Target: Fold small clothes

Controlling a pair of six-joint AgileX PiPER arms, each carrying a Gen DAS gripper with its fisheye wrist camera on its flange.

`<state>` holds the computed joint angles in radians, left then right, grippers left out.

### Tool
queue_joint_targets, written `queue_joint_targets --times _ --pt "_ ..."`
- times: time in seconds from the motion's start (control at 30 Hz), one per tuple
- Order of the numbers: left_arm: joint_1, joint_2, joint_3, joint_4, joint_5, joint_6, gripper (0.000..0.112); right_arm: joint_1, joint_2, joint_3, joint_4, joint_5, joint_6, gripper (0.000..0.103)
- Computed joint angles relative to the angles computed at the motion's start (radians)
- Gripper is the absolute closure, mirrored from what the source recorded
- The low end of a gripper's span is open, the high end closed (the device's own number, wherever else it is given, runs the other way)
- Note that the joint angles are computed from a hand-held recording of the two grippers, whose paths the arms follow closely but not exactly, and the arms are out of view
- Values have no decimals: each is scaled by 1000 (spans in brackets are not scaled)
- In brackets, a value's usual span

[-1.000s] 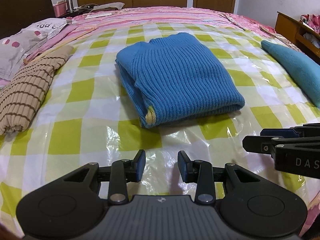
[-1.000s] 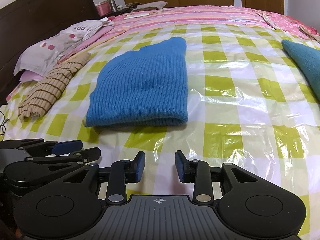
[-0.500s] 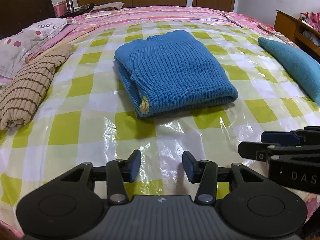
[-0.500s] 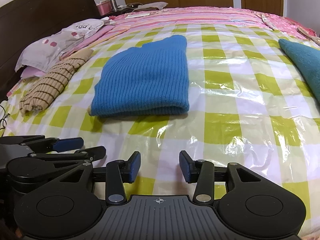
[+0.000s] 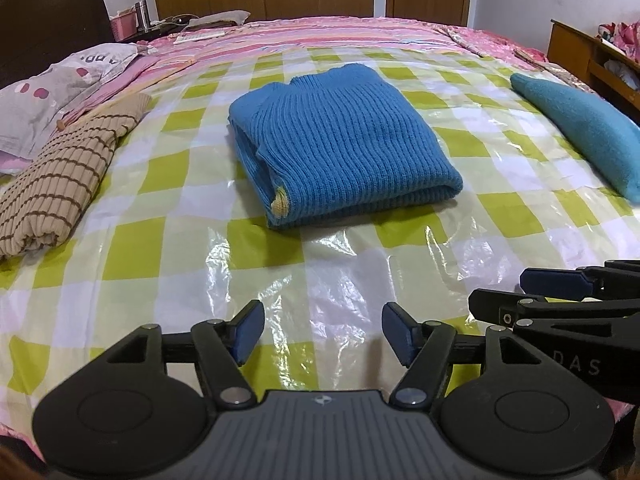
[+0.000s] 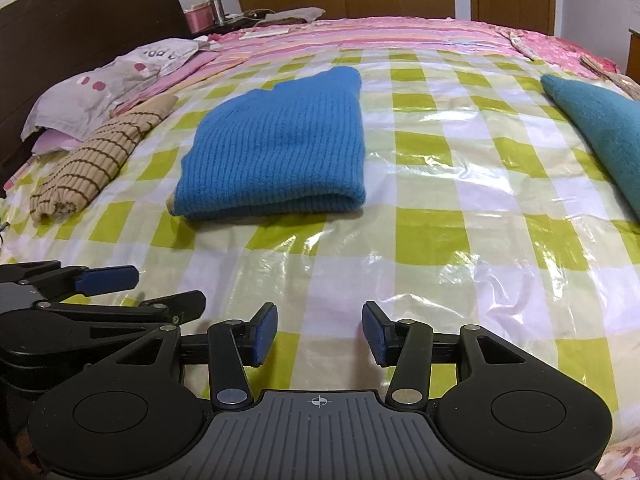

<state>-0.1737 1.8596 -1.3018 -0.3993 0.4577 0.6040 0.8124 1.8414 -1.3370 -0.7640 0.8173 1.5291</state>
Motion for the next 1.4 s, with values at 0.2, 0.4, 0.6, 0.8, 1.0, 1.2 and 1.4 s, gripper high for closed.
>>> queue_joint_targets --times 0.2,0.4,0.6,0.8,1.0,1.2,1.4 --pt "-17 -15 20 60 -18 -48 42 6 -4 14 -6 5 22 56" --pt "-12 -19 23 38 -10 -37 42 9 -8 22 -12 6 39 56" --pt "-10 -22 28 31 -13 -32 42 13 -11 31 -18 5 54 56" --pt "-12 -25 32 34 -13 -38 42 16 -14 38 -24 4 66 56" --pt "-12 -30 39 29 -18 -34 42 18 -14 43 -31 3 74 56" --pt "-13 -33 44 31 -22 -37 42 18 -13 43 -31 4 75 56" --pt "-14 -31 43 35 -17 -47 42 19 -12 43 -31 4 75 56"
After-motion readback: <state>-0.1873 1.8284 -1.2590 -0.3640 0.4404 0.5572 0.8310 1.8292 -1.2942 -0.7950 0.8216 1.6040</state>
